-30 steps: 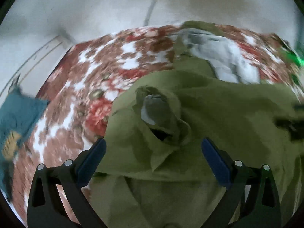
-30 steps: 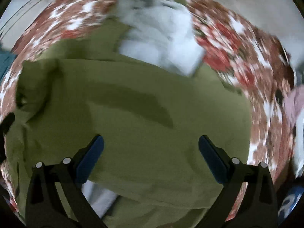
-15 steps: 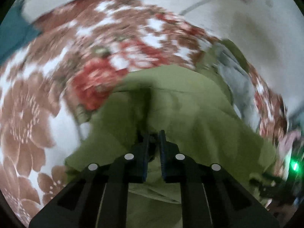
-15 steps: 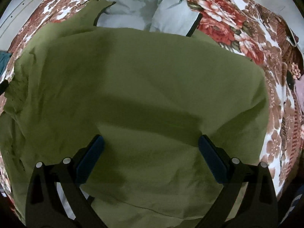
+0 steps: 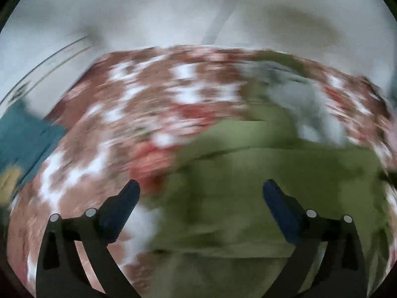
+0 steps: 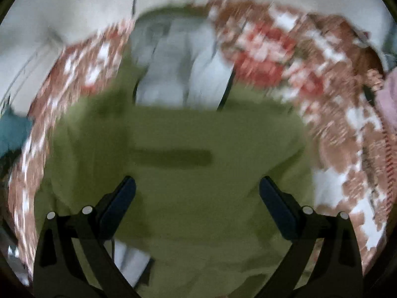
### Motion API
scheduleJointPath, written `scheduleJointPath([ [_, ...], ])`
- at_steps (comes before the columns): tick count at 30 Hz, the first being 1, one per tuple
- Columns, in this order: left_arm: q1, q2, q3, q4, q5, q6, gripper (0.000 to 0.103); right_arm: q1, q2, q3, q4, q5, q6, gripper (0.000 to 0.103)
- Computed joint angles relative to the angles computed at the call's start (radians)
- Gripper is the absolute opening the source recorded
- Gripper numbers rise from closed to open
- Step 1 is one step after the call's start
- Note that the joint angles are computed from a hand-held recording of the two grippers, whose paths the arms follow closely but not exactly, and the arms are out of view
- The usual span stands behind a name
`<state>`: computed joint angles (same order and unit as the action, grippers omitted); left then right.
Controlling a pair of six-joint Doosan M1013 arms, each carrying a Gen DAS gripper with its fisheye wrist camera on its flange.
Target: Fold large clothes
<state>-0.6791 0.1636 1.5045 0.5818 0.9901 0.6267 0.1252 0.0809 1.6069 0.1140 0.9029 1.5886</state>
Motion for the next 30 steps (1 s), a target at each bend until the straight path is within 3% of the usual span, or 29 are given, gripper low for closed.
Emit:
scheduleJointPath([
  [2,0.006,0.042,-0.028,-0.089,-0.053,0.113,0.098,0.005,0.021,-0.007,-0.096,-0.048,0.069,0.098],
  [3,0.011,0.066,-0.043,-0.124,-0.047,0.150,0.098,0.002,0.042,-0.018,-0.098,-0.032,0.067,0.098],
  [5,0.023,0.115,-0.065,-0.173,-0.012,0.189,0.097,-0.011,0.083,-0.028,-0.070,0.000,0.052,0.098],
  [8,0.042,0.166,-0.081,-0.203,0.076,0.217,0.097,-0.001,0.117,-0.026,-0.145,0.024,0.048,0.098],
  [15,0.049,0.156,-0.073,-0.240,0.134,0.264,0.097,-0.019,0.126,0.015,-0.136,0.016,-0.090,0.098],
  [17,0.056,0.123,-0.084,-0.285,0.115,0.269,0.097,-0.042,0.106,0.002,-0.051,0.039,-0.146,0.098],
  [20,0.082,0.088,-0.124,-0.339,0.049,0.301,0.098,-0.105,0.077,-0.034,0.182,0.059,-0.257,0.099],
  [21,0.102,0.088,-0.150,-0.368,0.016,0.330,0.098,-0.137,0.079,-0.071,0.286,0.067,-0.309,0.099],
  [23,0.155,0.116,-0.210,-0.468,-0.041,0.418,0.098,-0.171,0.121,-0.155,0.371,0.108,-0.326,0.099],
  [26,0.254,0.246,-0.387,-0.701,-0.015,0.607,0.098,-0.217,0.268,-0.363,0.543,0.228,-0.281,0.099],
  [30,0.336,0.445,-0.636,-0.948,0.094,0.736,0.098,-0.240,0.449,-0.582,0.697,0.331,-0.216,0.099],
])
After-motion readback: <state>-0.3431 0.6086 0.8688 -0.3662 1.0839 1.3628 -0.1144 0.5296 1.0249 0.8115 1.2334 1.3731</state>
